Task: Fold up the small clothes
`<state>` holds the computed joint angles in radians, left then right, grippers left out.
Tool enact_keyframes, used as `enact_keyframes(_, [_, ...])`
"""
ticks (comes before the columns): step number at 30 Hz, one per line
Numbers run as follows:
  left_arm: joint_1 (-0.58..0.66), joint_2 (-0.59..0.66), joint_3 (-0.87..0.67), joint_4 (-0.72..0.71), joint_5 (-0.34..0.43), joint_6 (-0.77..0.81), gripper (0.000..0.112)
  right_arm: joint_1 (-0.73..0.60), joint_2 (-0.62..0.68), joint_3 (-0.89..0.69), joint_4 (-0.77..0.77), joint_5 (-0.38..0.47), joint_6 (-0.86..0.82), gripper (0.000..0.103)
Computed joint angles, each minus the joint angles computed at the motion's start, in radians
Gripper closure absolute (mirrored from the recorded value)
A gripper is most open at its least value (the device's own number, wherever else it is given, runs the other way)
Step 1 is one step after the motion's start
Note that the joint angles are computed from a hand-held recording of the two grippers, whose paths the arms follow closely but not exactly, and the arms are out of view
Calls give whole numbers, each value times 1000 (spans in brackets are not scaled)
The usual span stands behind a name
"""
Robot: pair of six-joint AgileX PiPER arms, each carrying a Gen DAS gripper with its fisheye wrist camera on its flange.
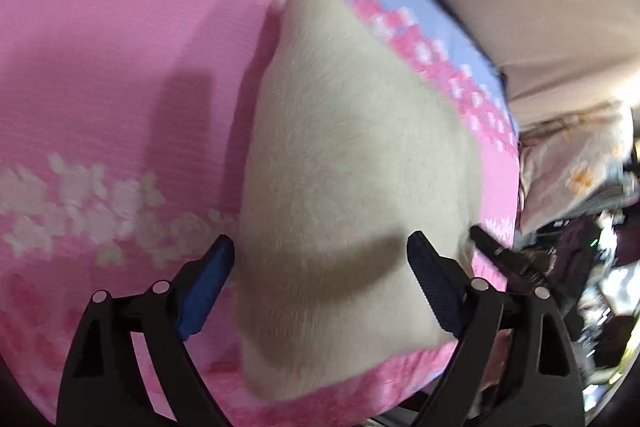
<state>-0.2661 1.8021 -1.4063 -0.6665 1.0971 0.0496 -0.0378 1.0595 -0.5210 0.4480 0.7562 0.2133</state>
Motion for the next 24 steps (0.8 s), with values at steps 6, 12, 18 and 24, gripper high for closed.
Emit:
enact_keyframes(6, [88,-12,28,-149,46,105,72,3,-122,3,129,23,-68,80])
enact_keyframes(12, [115,-35,47,-6,30,73,65,233,-42,8,-131,-34,203,65])
enact_keyframes(18, [93,-187,82,53,-35,71,62,428,-155,-147,-419,70,580,79])
enact_keyframes(24, [58,-229,76,7,107,304,60,495,168,-326,-440,12,454,96])
